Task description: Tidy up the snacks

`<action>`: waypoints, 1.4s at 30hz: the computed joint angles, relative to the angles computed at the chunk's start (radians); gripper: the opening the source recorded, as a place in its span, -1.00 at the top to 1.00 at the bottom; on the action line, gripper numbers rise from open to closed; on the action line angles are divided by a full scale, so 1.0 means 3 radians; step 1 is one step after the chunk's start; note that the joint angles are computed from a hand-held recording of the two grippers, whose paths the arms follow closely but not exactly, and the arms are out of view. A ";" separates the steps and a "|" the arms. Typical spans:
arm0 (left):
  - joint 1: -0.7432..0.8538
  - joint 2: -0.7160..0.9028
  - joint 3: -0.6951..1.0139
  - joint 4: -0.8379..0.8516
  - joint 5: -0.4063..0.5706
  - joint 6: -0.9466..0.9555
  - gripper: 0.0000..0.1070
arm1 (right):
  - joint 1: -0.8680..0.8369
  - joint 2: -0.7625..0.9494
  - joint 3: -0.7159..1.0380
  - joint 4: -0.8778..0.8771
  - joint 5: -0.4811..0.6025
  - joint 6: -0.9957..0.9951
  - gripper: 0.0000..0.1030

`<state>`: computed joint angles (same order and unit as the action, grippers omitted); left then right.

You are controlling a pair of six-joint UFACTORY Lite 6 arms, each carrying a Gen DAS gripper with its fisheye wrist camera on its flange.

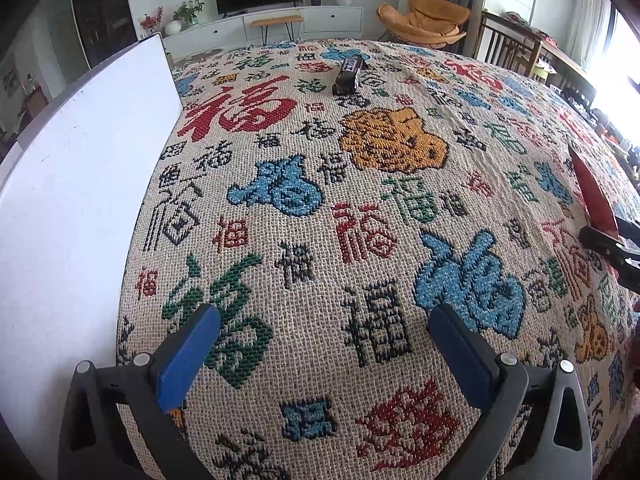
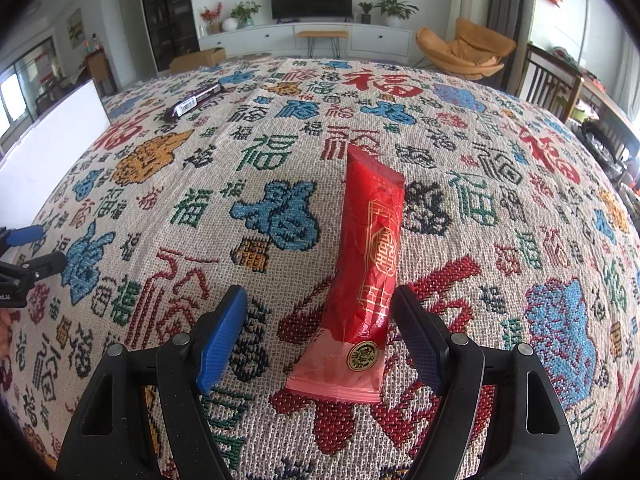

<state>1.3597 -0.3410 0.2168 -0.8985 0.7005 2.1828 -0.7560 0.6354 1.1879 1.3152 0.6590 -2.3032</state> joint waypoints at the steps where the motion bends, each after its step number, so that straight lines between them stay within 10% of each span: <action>1: -0.0140 -0.0003 0.0055 0.0136 -0.0056 -0.0239 -0.92 | -0.0001 0.0002 0.0004 -0.0004 0.0002 0.0004 -0.51; 9: -0.1272 0.0089 0.0923 0.0114 0.0139 -0.1541 -0.92 | 0.0008 -0.0008 -0.0014 0.0013 -0.0006 -0.0010 -0.52; 19: -0.3064 0.1431 0.2218 0.0128 -0.0846 -0.2855 -0.91 | 0.0006 -0.0006 -0.0011 0.0001 0.0005 0.0006 -0.52; 31: -0.3482 0.2643 0.3061 0.0152 -0.1248 -0.3493 -0.80 | 0.0002 -0.0014 -0.0016 -0.0073 0.0067 0.0087 -0.56; 37: -0.3554 0.2604 0.2906 -0.0269 -0.1487 -0.2990 -0.05 | 0.0003 -0.0012 -0.0014 -0.0071 0.0065 0.0086 -0.56; 39: -0.3500 0.2565 0.2896 -0.0337 -0.1413 -0.2869 0.68 | 0.0002 -0.0004 -0.0003 -0.0076 0.0067 0.0091 -0.56; 42: -0.3371 0.2444 0.2764 -0.0429 -0.1315 -0.2717 0.69 | 0.0002 -0.0003 -0.0001 -0.0076 0.0065 0.0091 -0.56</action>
